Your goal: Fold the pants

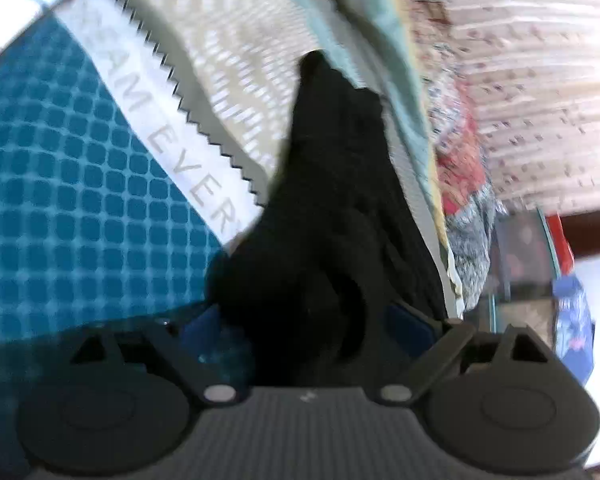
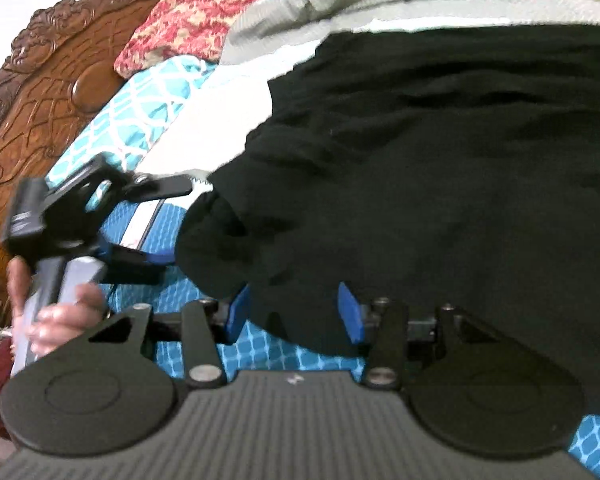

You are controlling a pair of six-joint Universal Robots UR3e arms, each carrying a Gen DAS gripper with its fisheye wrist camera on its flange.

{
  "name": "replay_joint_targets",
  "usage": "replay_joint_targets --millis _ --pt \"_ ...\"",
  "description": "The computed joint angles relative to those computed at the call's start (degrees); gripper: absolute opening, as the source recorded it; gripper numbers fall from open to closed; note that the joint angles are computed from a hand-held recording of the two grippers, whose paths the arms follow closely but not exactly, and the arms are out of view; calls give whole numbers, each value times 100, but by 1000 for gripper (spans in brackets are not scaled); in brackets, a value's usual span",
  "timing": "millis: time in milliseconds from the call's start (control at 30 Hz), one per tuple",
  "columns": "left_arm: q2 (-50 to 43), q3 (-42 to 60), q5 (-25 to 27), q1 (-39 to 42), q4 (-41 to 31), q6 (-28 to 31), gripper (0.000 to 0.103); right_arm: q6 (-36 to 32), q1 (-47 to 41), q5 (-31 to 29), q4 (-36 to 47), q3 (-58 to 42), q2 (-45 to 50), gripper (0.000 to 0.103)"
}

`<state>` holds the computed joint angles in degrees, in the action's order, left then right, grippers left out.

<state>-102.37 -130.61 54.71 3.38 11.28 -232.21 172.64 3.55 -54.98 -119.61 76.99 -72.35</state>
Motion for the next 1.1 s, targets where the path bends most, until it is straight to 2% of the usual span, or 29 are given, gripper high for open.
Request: replay_joint_targets --millis 67,100,133,167,233,300,367,400,433,467,500,533,567,633,667,767,900,1000,1100 --pt "-439 224 164 -150 471 -346 88 138 30 -121 -319 98 -49 43" --pt "-576 318 236 -202 657 -449 79 168 -1 -141 -441 158 -75 36" --pt "-635 355 257 -206 734 -462 47 262 25 -171 -585 106 15 32" --pt "-679 363 250 -222 836 -541 37 423 97 -230 -758 -53 195 30" --pt "-518 327 748 -488 914 -677 31 806 270 -374 -1219 -489 689 23" --pt "197 395 1691 -925 297 -149 30 1289 469 -504 -1647 -1068 1294 23" --pt "742 732 3236 -1723 -448 692 30 1688 525 -333 -1759 -1473 1724 23" --pt "822 960 3872 -2090 -843 1031 30 1774 565 -129 -1515 -1764 1969 24" --pt "850 1244 4284 -2333 -1466 1223 30 1570 615 109 -790 -2235 2239 25" --pt "738 1667 4583 -2497 -2397 1315 30 1257 728 208 -203 -2570 2469 25" --pt "553 1891 4729 -2540 -2937 1298 30 992 904 1 71 -2665 2574 26" --pt "438 1876 4782 -2536 -3081 1175 32 811 1118 -431 -45 -2520 2551 26" --pt "405 1629 4589 -2393 -2849 1074 36 767 1204 -592 -487 -2135 2394 28" --pt "573 1241 4212 -2144 -2346 862 39 736 1220 -618 -870 -1697 2159 29" --pt "709 1127 4081 -2047 -2307 811 46 739 1172 -550 -823 -1663 2099 29" --pt "1055 902 3947 -1899 -2407 848 55 736 848 -204 -889 -1084 1633 32" --pt "1395 612 3840 -1777 -2426 780 61 568 372 -245 -1482 462 573 32" --pt "1861 448 3897 -1828 -2671 648 63 676 -70 -331 -1839 1452 -192 32" --pt "2011 646 4581 -2116 -3018 562 62 721 -610 -562 -2139 2281 -889 32"
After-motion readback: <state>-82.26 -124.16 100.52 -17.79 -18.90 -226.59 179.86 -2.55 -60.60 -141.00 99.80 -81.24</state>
